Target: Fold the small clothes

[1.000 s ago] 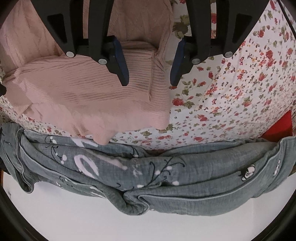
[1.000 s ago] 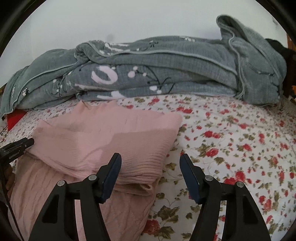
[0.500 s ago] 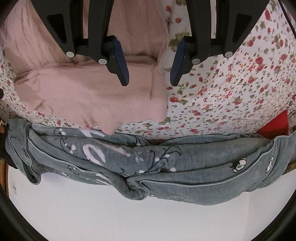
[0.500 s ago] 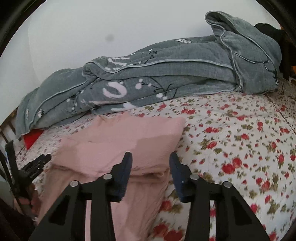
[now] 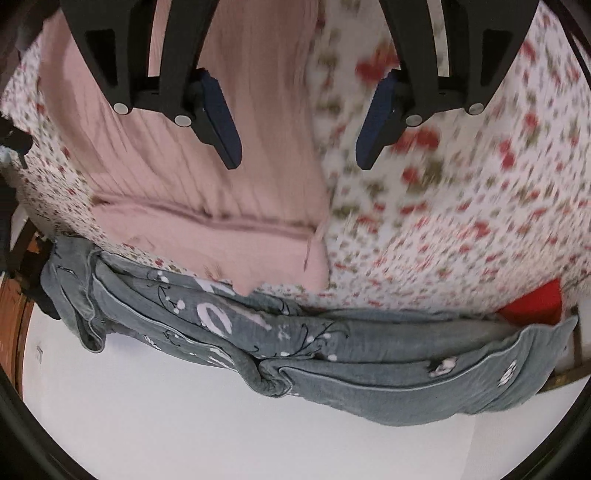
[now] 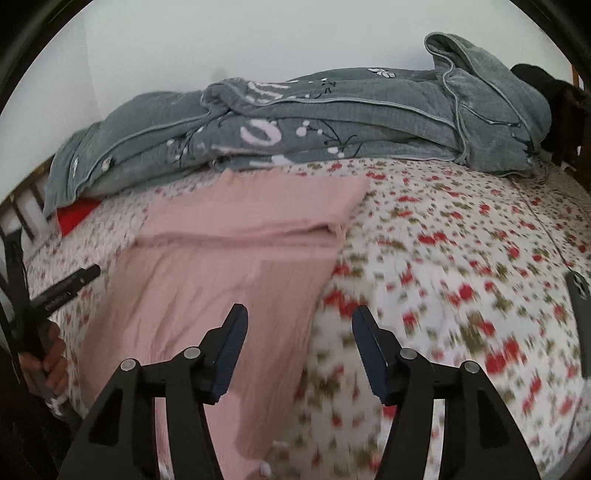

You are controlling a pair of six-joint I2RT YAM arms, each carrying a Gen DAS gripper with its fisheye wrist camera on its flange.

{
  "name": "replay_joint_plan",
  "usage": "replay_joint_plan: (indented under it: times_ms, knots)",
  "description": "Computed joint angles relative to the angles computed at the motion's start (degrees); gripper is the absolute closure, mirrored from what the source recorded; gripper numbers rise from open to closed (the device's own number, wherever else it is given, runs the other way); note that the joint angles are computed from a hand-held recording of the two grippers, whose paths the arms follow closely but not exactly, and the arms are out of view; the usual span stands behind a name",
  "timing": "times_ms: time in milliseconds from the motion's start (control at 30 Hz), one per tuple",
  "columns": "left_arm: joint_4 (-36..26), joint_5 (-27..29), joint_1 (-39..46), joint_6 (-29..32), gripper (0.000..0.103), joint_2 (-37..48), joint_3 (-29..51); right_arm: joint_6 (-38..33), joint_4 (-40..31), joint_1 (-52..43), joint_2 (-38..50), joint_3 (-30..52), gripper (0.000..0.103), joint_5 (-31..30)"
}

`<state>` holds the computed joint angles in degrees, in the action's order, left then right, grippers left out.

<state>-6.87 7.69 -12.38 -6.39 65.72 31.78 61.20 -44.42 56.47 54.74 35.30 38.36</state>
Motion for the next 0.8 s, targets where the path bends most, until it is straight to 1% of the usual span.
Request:
replay_joint_plan:
  times_ms: [100,133,167,200,267,300,367,467,567,633,667,700,800]
  knots:
    - [-7.0,4.8,3.4,2.0,0.04,-8.7,-4.1,11.7,-5.6,10.6,0.9,-0.5,0.045,2.2]
    - [-8.6,5.5,3.9,2.8,0.04,-10.3,-4.7,15.3,-6.5,13.8,1.5,-1.0,0.045,2.6]
    - [-11.6,6.3,4.6,4.1,0.04,-13.5,-6.1,19.8,-7.2,17.7,2.9,-1.4,0.045,3.0]
    - [-12.9,6.7,4.9,4.9,0.04,-14.7,-6.7,22.8,-7.6,20.0,3.9,-1.6,0.046,3.1]
    - [-16.6,8.3,6.0,7.1,0.04,-19.1,-9.3,27.5,-6.6,24.7,6.4,-2.4,0.056,3.3]
    - [-18.1,8.6,6.4,7.3,0.04,-21.0,-10.6,29.1,-6.1,26.6,8.3,-2.3,0.058,3.4]
    - [-20.2,9.6,7.1,7.5,0.04,-24.1,-12.4,30.6,-5.3,28.8,12.2,-1.5,0.063,3.0]
    - [-22.7,9.4,6.6,7.4,0.04,-28.4,-14.5,31.6,-2.5,30.5,16.5,-1.1,0.063,1.9]
    - [-23.7,8.5,5.3,6.4,0.04,-29.3,-14.8,31.7,0.8,30.6,19.7,-1.3,0.063,0.5]
    - [-23.2,8.8,5.0,6.1,0.045,-28.3,-14.8,32.2,2.3,30.3,21.1,-1.8,0.063,0.0]
    - [-22.8,8.8,4.7,6.3,0.054,-27.3,-14.8,32.3,3.6,30.1,21.4,-2.6,0.063,-0.5]
    - [-22.5,9.0,4.6,6.6,0.059,-26.8,-15.1,32.2,4.8,29.8,21.2,-3.5,0.063,-1.1]
    - [-22.0,10.2,4.8,7.2,0.067,-25.8,-15.6,33.1,6.3,29.3,20.2,-5.6,0.068,-1.8]
